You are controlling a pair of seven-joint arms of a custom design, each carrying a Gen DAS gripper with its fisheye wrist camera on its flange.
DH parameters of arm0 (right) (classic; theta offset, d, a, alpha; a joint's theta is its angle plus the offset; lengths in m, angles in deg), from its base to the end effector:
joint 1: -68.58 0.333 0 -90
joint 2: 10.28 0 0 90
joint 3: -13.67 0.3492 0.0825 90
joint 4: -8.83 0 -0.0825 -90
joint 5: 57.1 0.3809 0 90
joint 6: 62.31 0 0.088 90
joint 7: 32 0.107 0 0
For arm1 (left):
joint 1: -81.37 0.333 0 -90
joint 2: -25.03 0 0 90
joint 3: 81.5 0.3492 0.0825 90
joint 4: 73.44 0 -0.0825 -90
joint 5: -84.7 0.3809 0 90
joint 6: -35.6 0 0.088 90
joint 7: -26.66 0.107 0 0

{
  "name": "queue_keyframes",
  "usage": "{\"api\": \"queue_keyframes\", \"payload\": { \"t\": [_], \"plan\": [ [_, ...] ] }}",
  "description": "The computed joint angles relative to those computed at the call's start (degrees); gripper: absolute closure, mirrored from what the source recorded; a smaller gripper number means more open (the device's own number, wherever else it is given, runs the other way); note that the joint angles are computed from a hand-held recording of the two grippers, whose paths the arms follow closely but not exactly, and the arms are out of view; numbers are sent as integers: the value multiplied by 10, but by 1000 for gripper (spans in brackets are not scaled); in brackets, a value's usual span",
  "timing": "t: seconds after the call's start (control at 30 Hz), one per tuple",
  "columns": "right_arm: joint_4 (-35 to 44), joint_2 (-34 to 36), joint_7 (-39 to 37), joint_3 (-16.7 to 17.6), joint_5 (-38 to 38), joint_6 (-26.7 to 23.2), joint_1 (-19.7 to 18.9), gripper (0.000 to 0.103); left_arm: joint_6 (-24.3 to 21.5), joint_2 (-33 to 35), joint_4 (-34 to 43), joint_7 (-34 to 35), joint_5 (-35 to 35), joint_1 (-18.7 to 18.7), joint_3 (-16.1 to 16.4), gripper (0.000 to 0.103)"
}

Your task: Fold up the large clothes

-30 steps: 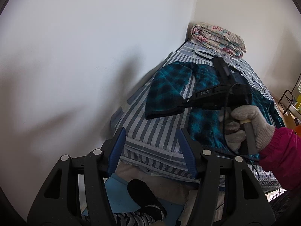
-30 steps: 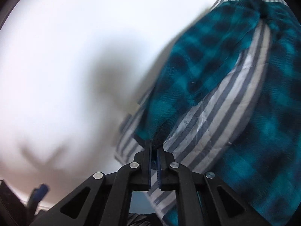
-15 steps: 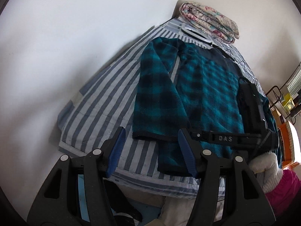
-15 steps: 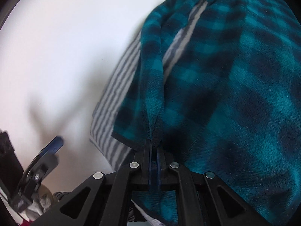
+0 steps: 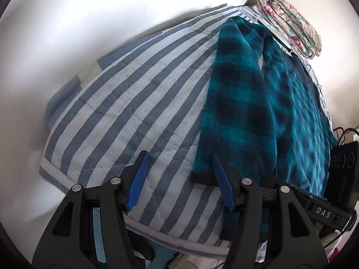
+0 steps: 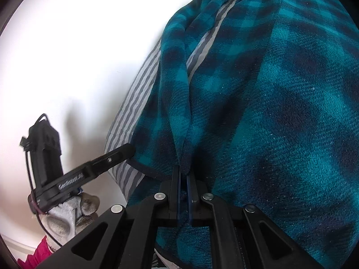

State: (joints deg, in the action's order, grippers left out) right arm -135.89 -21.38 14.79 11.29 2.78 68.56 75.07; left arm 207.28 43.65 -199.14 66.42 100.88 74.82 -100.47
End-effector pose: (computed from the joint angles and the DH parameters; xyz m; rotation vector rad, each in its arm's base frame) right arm 0.4346 0.0514 0.3859 -1.7907 1.6420 0.4726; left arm 0.5408 -0.2697 0.3321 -2.3070 1.8769 -0.7548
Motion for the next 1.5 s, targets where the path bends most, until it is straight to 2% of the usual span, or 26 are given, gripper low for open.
{"api": "queue_keyframes", "payload": {
  "t": [0.1, 0.17, 0.2, 0.23, 0.27, 0.3, 0.4, 0.43, 0.47, 0.53, 0.57, 0.63, 0.67, 0.7, 0.8, 0.87, 0.93, 1.03, 1.13, 1.2, 1.3, 1.37, 1.5],
  "plan": [
    [-4, 5, -17, -2, 7, 4, 0, 101, -3, 16, 19, 8, 0, 2, -5, 43],
    [-3, -1, -10, -3, 0, 0, -3, 101, -9, 22, 32, -2, 19, -18, 15, 47],
    [1, -4, -5, -4, -7, -6, -5, 101, -15, 26, 41, -4, 30, -27, 22, 57],
    [6, -6, 0, -6, -13, -11, -8, 101, -23, 30, 49, -4, 35, -30, 24, 91],
    [8, -7, 4, -6, -16, -14, -9, 101, -24, 35, 55, 7, 31, -23, 13, 101],
    [8, -9, 4, -6, -18, -15, -9, 101, -20, 36, 57, 5, 31, -24, 14, 102],
    [8, -20, 7, -4, -28, -17, -9, 96, -17, 17, 61, -61, 95, -86, 80, 103],
    [6, -28, 10, -4, -35, -18, -10, 91, -3, 0, 54, -94, 133, -110, 108, 103],
    [5, -37, 9, -7, -38, -20, -12, 82, 6, -15, 50, -126, 175, -132, 134, 103],
    [0, -58, 3, -15, -41, -22, -19, 71, 18, -54, 46, -228, 309, -193, 204, 103],
    [0, -67, 0, -19, -46, -23, -23, 71, 20, -69, 47, -278, 375, -213, 227, 103],
    [9, -76, -6, -30, -58, -27, -35, 70, 21, -97, 52, -364, 498, -235, 249, 103],
    [18, -78, -5, -33, -66, -25, -42, 69, 27, -110, 56, -405, 560, -242, 251, 103],
    [30, -75, -2, -36, -74, -24, -48, 68, 33, -115, 59, -422, 595, -240, 246, 103],
    [86, -45, 18, -43, -90, -19, -65, 67, 66, -107, 73, -426, 640, -228, 222, 103],
    [129, -16, 28, -41, -100, 1, -70, 67, 82, -96, 77, -391, 623, -215, 198, 103],
    [184, 27, 41, -40, -110, -1, -72, 66, 92, -85, 72, -313, 559, -191, 161, 103],
    [263, 97, 80, -29, -132, 13, -72, 66, 86, -74, 68, -255, 509, -162, 115, 103],
    [334, 157, 118, -15, -162, 32, -64, 65, 89, -70, 70, -256, 511, -164, 110, 103],
    [375, 185, 135, -9, -182, 32, -59, 61, 92, -65, 72, -248, 506, -161, 107, 103],
    [448, 237, 143, 3, -203, 14, -52, 53, 105, -64, 63, -230, 492, -156, 105, 103],
    [487, 266, 155, 10, -211, 10, -48, 44, 115, -69, 52, -218, 483, -154, 106, 103],
    [568, 332, 216, 13, -242, 2, -34, 44, 126, -71, 43, -188, 457, -154, 104, 103]
  ]
}}
